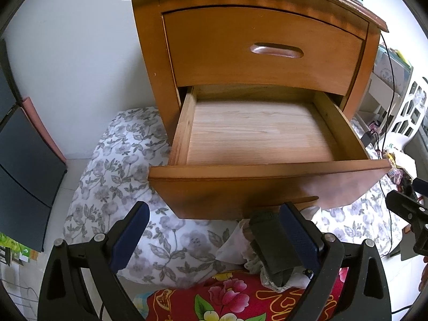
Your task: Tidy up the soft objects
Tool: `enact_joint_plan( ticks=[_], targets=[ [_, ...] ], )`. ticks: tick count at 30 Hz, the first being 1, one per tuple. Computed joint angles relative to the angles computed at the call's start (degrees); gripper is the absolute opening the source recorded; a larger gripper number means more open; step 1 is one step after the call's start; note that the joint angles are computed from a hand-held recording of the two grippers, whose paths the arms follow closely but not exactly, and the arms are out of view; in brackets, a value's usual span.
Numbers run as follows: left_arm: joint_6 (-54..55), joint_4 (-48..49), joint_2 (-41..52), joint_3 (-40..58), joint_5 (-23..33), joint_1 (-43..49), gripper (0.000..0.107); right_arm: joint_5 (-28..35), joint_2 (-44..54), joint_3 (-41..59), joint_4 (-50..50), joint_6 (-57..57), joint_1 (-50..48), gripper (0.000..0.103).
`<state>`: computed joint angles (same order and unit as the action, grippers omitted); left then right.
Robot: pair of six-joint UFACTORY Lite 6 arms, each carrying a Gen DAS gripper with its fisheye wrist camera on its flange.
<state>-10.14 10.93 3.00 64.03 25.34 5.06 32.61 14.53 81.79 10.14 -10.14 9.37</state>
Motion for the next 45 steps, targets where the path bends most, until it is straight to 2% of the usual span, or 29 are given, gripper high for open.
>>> enact_joint_plan(
  ticks=[45],
  targets=[
    [-2.6, 3.0, 0.0, -0.4, 0.6, 0.3, 0.098, -0.2, -0.4, -0.8, -0.5, 0.3, -0.1, 0.103]
  ],
)
